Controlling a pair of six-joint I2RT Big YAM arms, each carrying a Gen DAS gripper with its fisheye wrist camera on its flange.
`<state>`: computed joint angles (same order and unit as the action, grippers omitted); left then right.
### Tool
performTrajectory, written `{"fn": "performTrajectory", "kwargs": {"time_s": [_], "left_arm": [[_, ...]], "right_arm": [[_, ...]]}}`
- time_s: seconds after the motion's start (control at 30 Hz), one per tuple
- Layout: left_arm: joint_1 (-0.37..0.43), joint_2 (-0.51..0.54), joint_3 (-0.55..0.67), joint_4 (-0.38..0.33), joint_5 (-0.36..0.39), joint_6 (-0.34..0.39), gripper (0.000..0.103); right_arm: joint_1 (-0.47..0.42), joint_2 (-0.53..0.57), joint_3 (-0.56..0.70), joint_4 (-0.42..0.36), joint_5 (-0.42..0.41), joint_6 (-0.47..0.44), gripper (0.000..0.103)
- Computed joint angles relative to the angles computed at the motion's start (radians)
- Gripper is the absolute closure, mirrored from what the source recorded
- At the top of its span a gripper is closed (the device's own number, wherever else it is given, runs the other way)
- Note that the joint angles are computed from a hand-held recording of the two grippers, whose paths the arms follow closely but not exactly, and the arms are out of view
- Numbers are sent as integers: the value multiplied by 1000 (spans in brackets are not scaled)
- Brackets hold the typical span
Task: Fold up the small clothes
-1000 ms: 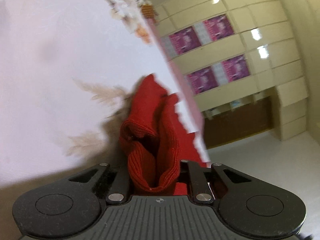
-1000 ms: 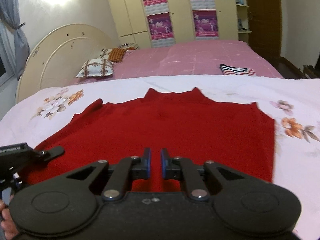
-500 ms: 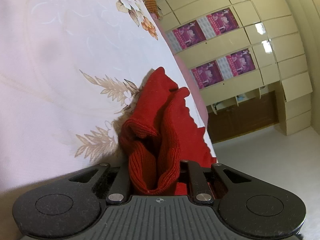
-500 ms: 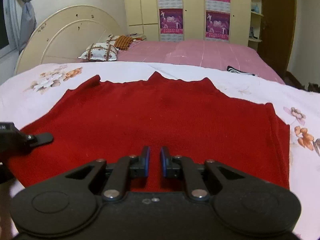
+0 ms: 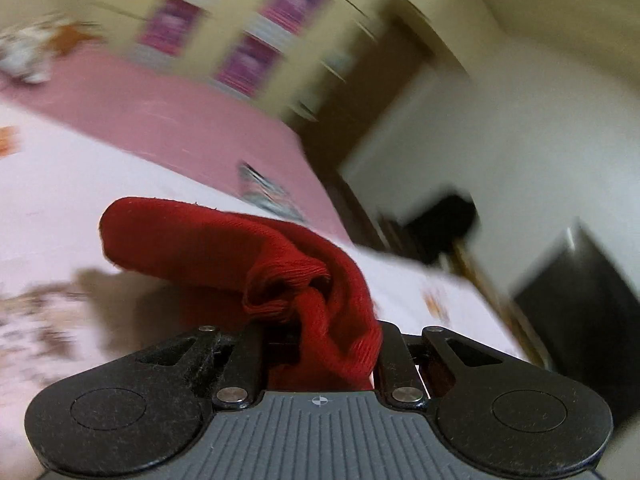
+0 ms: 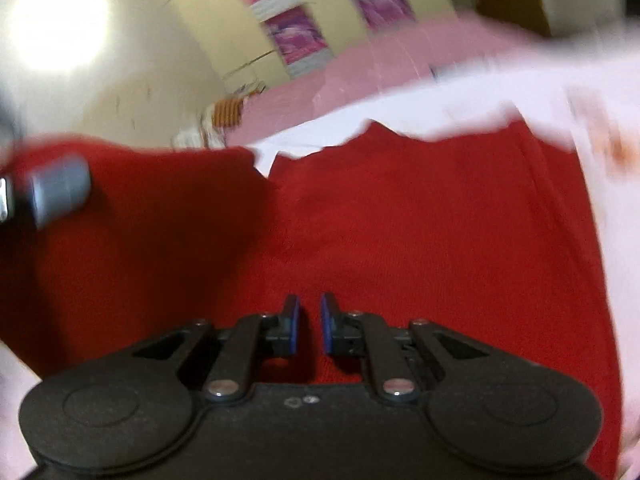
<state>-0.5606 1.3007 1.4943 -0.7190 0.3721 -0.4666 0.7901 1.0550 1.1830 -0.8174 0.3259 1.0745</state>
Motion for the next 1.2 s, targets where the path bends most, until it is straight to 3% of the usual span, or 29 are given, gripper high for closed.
{"fn": "performTrajectory", "kwargs": {"time_s": [0.03,0.07,0.17,0.2,0.23,0.27,0.3,0.33,0.4,0.53,0.6,0.67,0.77,0.87,0.9,0.93,1.0,1.2], "left_arm": [[-33,37,43,-59,0,57,88],[-64,60,59,-83,-20,86,88],[-134,136,97,-173,-61,147,88],[-153,144,88,-181,-82,167,82],[-165,130,58,-154,-88,185,63],[-172,109,26,-116,-74,193,51],[-176,93,10,-94,-43,203,24],[-182,83,10,-95,-26,220,18],[-174,61,17,-109,2,245,18],[-62,-1,-21,-39,85,187,18],[-2,-17,-52,0,40,148,18],[45,5,-43,-40,-43,120,18],[81,66,0,-138,-67,99,18],[82,73,-12,-141,-68,99,18],[77,75,-15,-136,-66,92,18],[67,73,-21,-136,-77,83,18],[58,82,-18,-138,-85,77,18],[41,115,-17,-108,-95,87,18]], "right_arm": [[-43,-89,-95,105,-58,128,71],[-83,-179,-192,211,-98,239,64],[-208,-403,-437,472,-212,534,65],[-236,-468,-500,547,-228,612,55],[-254,-518,-533,572,-225,654,38],[-266,-550,-541,546,-204,650,25],[-271,-567,-529,488,-186,629,16],[-286,-584,-534,480,-206,615,17],[-281,-589,-513,435,-206,574,17],[-197,-537,-366,196,-83,326,25],[-177,-504,-307,128,-63,212,26],[-161,-461,-249,84,-46,118,29],[-148,-377,-169,18,-27,17,31],[-141,-235,-57,-117,2,-75,48],[-136,-191,-24,-172,24,-92,61],[-138,-162,-7,-195,27,-110,72],[-142,-151,-11,-178,7,-131,75],[-132,-126,7,-206,16,-139,62]]}}
